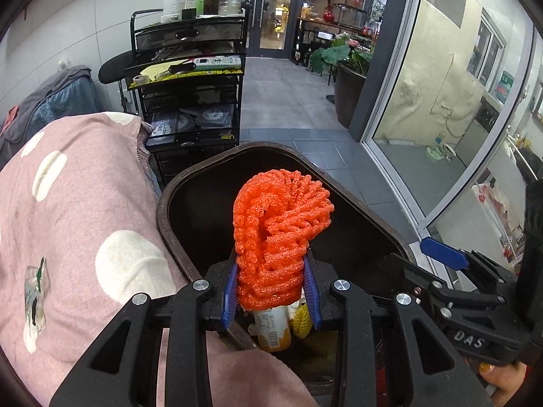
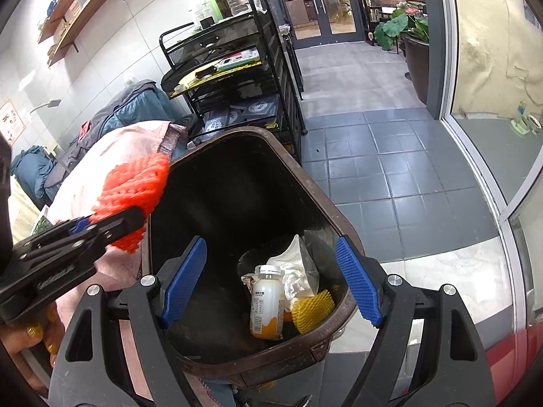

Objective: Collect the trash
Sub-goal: 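Open the left tool to drop the orange net into the bin, then return both tools from the bin to the table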

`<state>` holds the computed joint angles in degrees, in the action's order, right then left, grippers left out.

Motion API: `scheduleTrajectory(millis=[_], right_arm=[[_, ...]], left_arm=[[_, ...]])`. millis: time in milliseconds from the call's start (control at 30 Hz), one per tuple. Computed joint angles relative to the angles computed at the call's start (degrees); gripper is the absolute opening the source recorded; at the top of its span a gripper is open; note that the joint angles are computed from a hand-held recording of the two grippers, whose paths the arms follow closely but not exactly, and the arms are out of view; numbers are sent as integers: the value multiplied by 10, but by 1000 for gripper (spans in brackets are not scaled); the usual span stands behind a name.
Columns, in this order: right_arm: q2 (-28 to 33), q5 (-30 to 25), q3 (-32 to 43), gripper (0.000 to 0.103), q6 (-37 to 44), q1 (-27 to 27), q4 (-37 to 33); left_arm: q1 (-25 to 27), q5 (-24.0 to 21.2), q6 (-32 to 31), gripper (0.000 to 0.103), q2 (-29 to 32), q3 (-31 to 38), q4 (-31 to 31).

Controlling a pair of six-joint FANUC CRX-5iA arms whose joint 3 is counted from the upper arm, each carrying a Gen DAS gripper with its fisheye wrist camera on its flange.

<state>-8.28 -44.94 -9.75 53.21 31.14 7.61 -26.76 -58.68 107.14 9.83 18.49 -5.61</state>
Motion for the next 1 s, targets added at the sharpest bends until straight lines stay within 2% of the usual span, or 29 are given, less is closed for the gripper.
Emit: scheduleTrajectory(millis=[267, 367, 467, 533, 633, 767, 900, 1000], right_arm=[[-8, -1, -9, 78, -4, -1, 0], [-9, -2, -12, 78, -5, -2, -2], [-11, -4, -14, 78, -5, -4, -5], [-12, -5, -15, 78, -5, -4, -6], [-12, -7, -14, 78, -7, -4, -5], [-13, -8, -14, 78, -8, -5, -7], [-14, -8, -15, 79, -9, -4, -5], [-15, -9, -15, 79, -11, -3, -6]], left_arm=[[-2, -29, -5, 34, 35, 38, -6], [-4, -40, -3, 38, 43, 48, -10], [-6, -52, 1, 50, 52, 62, -18], [-7, -57, 5, 68, 57, 70, -24], [-8, -59, 5, 77, 59, 72, -28], [-8, -62, 9, 83, 58, 72, -31], [-12, -46, 7, 90, 50, 67, -41], [-16, -36, 6, 91, 42, 63, -50]])
